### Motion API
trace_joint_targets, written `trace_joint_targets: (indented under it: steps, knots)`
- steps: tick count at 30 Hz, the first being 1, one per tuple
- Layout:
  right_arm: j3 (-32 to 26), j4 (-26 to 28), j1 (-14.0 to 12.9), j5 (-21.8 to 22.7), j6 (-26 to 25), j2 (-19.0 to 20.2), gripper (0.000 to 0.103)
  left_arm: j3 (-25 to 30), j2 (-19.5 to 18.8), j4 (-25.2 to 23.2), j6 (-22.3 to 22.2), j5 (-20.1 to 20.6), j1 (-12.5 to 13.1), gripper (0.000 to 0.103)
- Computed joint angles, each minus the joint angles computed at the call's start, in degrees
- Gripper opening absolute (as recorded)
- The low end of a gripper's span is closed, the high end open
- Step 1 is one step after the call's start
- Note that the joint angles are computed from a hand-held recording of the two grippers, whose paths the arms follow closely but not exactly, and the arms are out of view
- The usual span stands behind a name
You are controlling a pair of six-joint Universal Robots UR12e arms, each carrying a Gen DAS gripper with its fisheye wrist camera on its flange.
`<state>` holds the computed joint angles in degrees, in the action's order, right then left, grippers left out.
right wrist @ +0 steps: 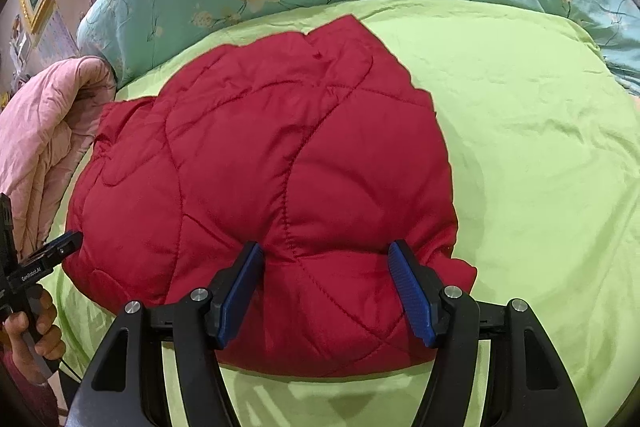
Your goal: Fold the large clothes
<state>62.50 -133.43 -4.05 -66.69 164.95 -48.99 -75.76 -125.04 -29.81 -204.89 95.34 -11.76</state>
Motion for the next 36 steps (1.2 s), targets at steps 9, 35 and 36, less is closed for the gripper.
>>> trace_joint_targets:
  steps: [9, 35, 36]
  knots:
    - [3.00, -2.55, -0.48, 2.57, 0.32, -2.82, 0.068, -1.67, 1.90, -0.63, -1.21, 1.37, -0.92, 0.085]
    - [1.38, 0.37, 1.04, -0.64, -3.50, -0.66, 0.069, 1.27, 0.42, -7.28, 1.40, 5.33, -1.96, 0.088]
    - [1.61, 0.16, 1.05, -0.69, -3.46, -0.79, 0.069, 1.32, 0.44, -7.44, 1.33, 5.45, -1.98, 0.088]
